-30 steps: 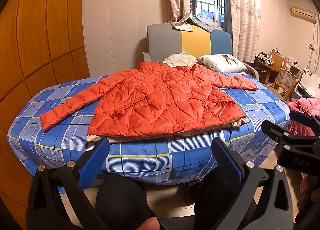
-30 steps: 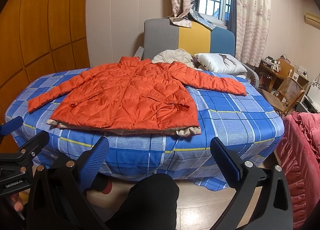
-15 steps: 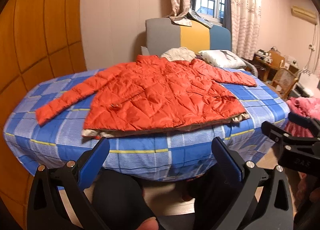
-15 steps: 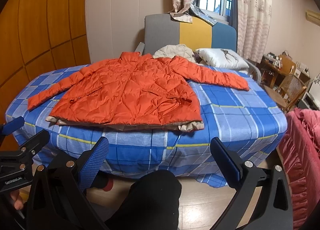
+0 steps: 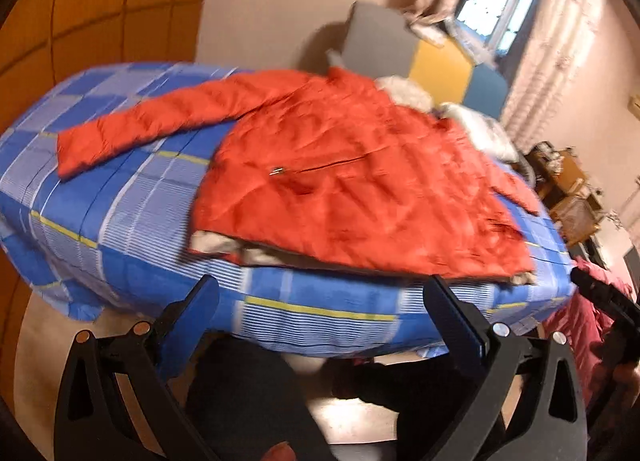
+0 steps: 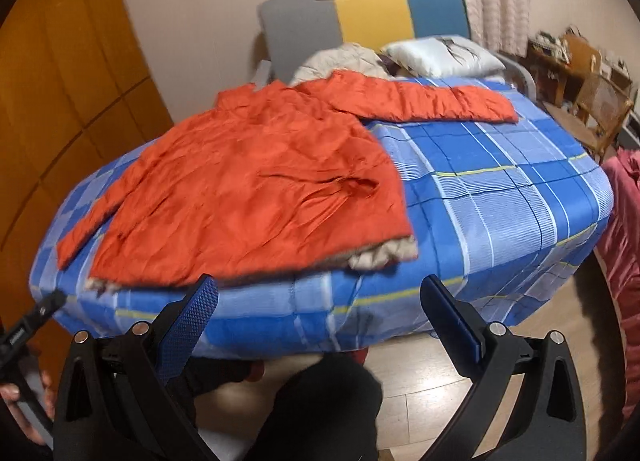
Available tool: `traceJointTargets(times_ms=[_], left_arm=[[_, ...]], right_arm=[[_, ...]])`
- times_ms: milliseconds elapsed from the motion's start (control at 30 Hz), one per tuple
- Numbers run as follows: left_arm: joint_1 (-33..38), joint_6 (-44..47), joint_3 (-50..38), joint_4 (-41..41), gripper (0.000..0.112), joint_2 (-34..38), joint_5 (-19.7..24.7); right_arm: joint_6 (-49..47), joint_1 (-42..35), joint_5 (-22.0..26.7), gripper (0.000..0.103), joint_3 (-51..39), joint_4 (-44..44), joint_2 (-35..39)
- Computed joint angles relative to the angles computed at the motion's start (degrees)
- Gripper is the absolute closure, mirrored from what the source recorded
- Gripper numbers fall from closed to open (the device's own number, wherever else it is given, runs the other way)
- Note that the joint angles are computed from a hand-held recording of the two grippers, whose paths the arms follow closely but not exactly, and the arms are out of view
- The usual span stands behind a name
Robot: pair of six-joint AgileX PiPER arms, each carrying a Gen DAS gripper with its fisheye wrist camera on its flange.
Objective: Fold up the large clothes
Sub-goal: 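Move both tools toward the orange jacket's sleeves and hem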
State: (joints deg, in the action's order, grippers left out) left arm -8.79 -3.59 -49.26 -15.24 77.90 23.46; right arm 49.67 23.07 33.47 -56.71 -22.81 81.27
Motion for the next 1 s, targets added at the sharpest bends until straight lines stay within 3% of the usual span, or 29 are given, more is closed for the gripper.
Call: traceJointTargets(times_ms=[133, 300, 400, 433, 500, 533, 600, 633, 700, 767, 867, 1000], left_arm=[[6.9, 12.6, -3.9, -10.8, 0.011, 6.6, 0.3], [11.2, 15.8, -10.2, -12.5, 0.012, 15.4, 0.7], [12.8, 17.5, -14.9, -14.3, 0.026, 20.8, 2.9], [12.9, 17.7, -15.8, -14.5, 0.026, 21.8, 3.3], [13.4, 17.7, -19.5, -15.0, 0.036, 26.0, 4.9], [13.6, 17.8, -20.7, -15.5, 0.038, 27.2, 5.6], [13.9, 18.0, -23.7, -16.5, 0.05, 30.4, 7.2], [13.9, 18.7, -24.3, -17.3, 0.055, 31.1, 7.7], [13.5, 19.7, -25.6, -17.2, 0.084, 32.4, 8.1], [13.2, 22.0, -25.5, -18.9, 0.097, 32.4, 7.6], [13.5, 25.6, -25.3, -20.6, 0.104, 31.4, 8.4], [15.1, 29.9, -23.3, -22.4, 0.105, 29.2, 10.1]], right_arm=[[-11.0, -7.6, -2.0, 0.003, -5.3, 8.8, 7.7], [-20.0, -13.6, -1.0, 0.004, -14.1, 16.6, 18.4], [-24.6, -15.2, -0.3, 0.007, -17.6, 20.4, 22.7], [-25.4, -15.6, -0.1, 0.009, -18.5, 20.9, 23.9], [-28.1, -16.1, 0.2, 0.022, -19.9, 23.3, 26.0], [-28.5, -16.2, 0.8, 0.024, -20.7, 23.5, 26.9], [-31.8, -16.6, 0.9, 0.04, -21.5, 26.4, 28.0], [-32.1, -16.4, 1.1, 0.042, -21.7, 26.0, 28.2], [-33.3, -16.6, 1.0, 0.061, -21.8, 26.9, 28.2], [-35.0, -16.7, 0.2, 0.072, -20.9, 28.4, 27.2], [-35.8, -16.0, 0.4, 0.085, -20.4, 28.2, 25.8], [-34.4, -14.3, 2.5, 0.088, -20.3, 24.1, 23.8]])
